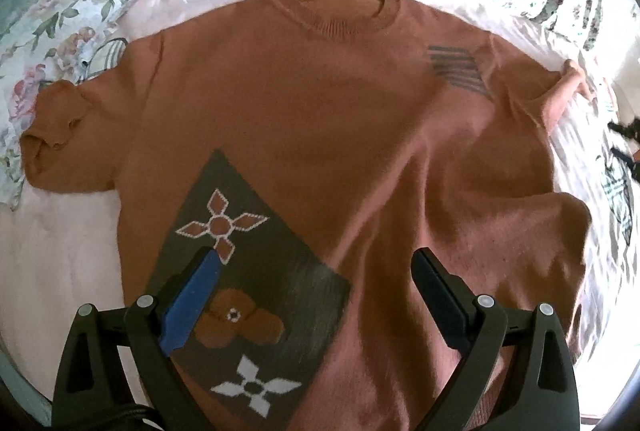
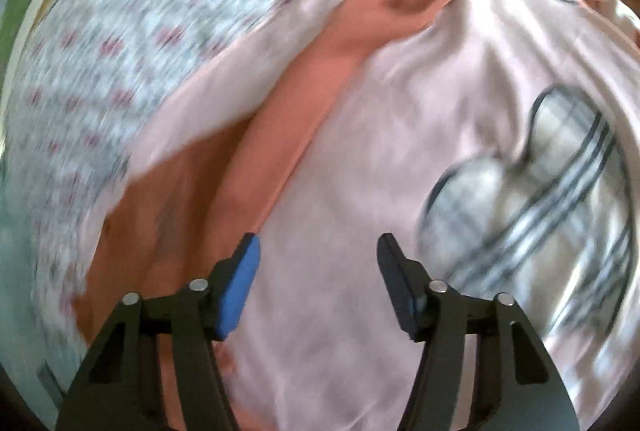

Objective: Fold small clothes
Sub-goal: 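Grasp the orange sweater's sleeve cuff with the right gripper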

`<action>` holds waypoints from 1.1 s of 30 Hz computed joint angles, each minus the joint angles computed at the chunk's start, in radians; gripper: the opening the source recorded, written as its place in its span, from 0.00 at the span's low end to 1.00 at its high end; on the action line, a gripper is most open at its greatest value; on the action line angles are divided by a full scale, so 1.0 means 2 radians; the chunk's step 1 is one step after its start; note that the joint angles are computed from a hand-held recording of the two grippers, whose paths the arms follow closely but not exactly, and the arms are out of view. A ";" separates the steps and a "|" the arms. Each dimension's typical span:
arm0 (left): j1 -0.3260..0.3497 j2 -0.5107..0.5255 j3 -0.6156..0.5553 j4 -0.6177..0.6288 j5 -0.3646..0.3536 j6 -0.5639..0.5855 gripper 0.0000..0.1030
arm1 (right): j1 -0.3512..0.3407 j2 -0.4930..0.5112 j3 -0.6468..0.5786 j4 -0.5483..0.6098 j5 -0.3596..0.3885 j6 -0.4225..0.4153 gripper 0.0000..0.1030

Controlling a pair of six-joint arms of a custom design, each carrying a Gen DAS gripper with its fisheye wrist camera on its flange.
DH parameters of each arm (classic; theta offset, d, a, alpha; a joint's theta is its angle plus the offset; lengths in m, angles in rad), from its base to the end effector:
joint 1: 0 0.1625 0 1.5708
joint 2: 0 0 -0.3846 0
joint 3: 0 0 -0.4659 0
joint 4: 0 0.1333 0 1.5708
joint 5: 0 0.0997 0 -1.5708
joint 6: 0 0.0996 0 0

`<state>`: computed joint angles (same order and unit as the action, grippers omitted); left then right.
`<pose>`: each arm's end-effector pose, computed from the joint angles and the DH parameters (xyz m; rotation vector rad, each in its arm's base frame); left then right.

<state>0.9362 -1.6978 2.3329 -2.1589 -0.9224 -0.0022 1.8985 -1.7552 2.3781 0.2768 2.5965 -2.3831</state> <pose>-0.0945 -0.4547 0.1836 0.7974 2.3735 -0.2075 0.1299 -0.2325 0.1663 -0.9093 -2.0961 1.3218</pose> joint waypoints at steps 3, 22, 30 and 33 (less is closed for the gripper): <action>0.003 0.025 -0.009 0.003 0.004 -0.012 0.94 | -0.083 -0.104 0.012 -0.010 -0.013 -0.092 0.51; 0.018 0.110 -0.048 -0.010 -0.019 -0.045 0.94 | -0.206 -0.202 -0.010 -0.088 -0.139 -0.332 0.08; 0.038 0.064 -0.038 -0.020 -0.023 -0.018 0.94 | -0.037 0.042 -0.107 -0.112 -0.157 -0.293 0.08; 0.046 0.040 -0.037 -0.012 -0.024 -0.020 0.94 | -0.017 0.143 -0.157 -0.113 -0.226 -0.259 0.08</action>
